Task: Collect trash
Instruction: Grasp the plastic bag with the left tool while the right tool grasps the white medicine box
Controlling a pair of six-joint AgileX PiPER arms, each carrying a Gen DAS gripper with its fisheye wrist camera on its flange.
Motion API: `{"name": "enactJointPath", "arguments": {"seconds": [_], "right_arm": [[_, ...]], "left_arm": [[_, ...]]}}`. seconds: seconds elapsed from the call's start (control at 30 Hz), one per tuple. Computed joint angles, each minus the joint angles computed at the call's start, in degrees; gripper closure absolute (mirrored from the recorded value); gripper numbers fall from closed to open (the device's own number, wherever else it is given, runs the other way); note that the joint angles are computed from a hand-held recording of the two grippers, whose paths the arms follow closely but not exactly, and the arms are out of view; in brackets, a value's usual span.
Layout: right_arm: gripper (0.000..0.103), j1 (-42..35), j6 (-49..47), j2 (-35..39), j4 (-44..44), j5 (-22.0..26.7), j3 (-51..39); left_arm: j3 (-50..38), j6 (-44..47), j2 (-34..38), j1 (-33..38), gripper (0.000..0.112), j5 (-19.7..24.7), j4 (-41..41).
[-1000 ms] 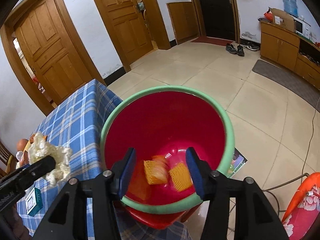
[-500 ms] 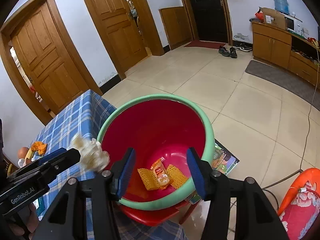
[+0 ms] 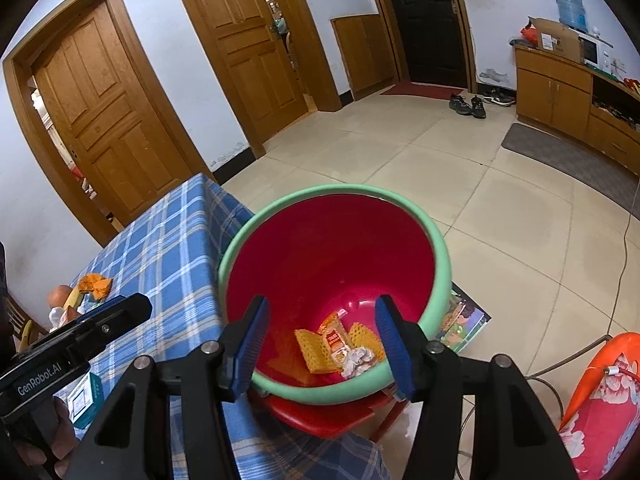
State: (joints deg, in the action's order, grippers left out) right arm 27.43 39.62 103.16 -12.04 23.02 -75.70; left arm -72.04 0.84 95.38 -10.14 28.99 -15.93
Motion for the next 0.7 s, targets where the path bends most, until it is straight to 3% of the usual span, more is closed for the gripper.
{"name": "enactJointPath", "arguments": {"seconds": [0.7], "right_arm": [[0.028,10.7,1.9,0.2,0.0,1.5,-2.1]], "left_arm": [[15.2,6.6,-13.6,18.0,0.061,0.0,-2.9]]}}
